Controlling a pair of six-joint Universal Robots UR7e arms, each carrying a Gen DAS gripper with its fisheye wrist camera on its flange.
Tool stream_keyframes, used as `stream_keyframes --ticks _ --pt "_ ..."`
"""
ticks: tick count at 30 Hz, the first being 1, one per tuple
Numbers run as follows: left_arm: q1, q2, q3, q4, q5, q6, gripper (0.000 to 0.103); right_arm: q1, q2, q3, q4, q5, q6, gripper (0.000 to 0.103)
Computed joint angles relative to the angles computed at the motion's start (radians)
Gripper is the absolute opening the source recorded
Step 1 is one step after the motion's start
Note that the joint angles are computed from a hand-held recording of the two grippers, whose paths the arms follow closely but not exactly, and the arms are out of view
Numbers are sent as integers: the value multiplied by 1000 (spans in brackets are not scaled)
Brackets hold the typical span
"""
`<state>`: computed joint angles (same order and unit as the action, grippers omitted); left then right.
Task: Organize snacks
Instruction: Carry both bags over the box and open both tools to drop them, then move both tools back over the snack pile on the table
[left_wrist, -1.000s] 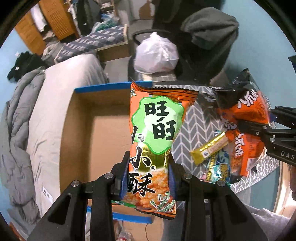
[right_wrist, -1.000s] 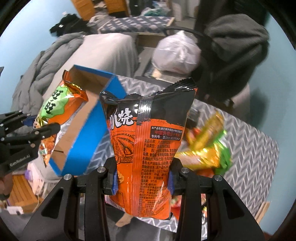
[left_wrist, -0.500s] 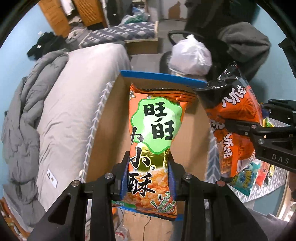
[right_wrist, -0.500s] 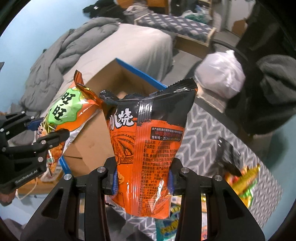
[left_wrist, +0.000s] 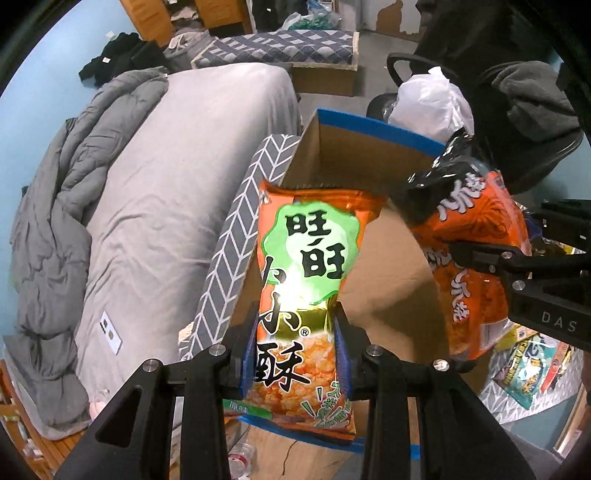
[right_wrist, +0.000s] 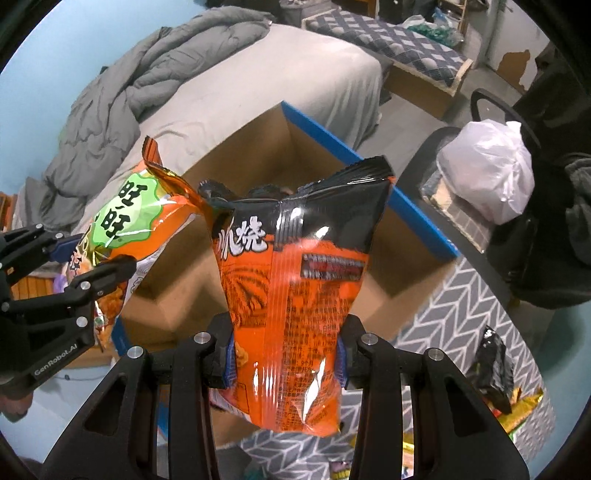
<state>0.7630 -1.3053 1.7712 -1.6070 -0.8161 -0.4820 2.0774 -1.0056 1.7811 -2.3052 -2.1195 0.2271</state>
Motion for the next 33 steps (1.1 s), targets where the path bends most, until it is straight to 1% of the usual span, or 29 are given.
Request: stream_keyframes --ticks 4,7,8,10,12,14,15,16,17,22,26,33 --pt "11 7 1 10 2 6 35 -4 28 -25 27 12 10 38" --pt "10 18 -4 31 8 10 35 -7 37 -36 43 23 18 41" --pt "6 20 -4 37 14 12 36 -9 39 -39 49 27 24 41" --pt "-5 21 0 50 27 20 42 -8 38 -42 60 20 44 42" --pt "-18 18 5 60 39 26 51 -5 35 -43 67 15 57 47" --pt "-25 13 9 56 46 35 56 2 31 -43 54 3 64 58" --pt "-31 9 8 57 45 37 57 7 25 -42 45 -3 67 62" --pt "-32 6 6 57 44 40 57 7 24 -42 38 -7 66 68" --pt "-31 4 5 56 42 43 57 12 20 -43 31 -14 65 70" --pt "-42 -8 -10 52 22 43 57 30 5 -48 28 -50 60 71" --pt "-57 -12 -12 36 15 61 62 44 -23 -35 44 -78 63 71" --pt "-96 -11 -12 1 -14 109 64 53 -100 12 109 -113 129 71"
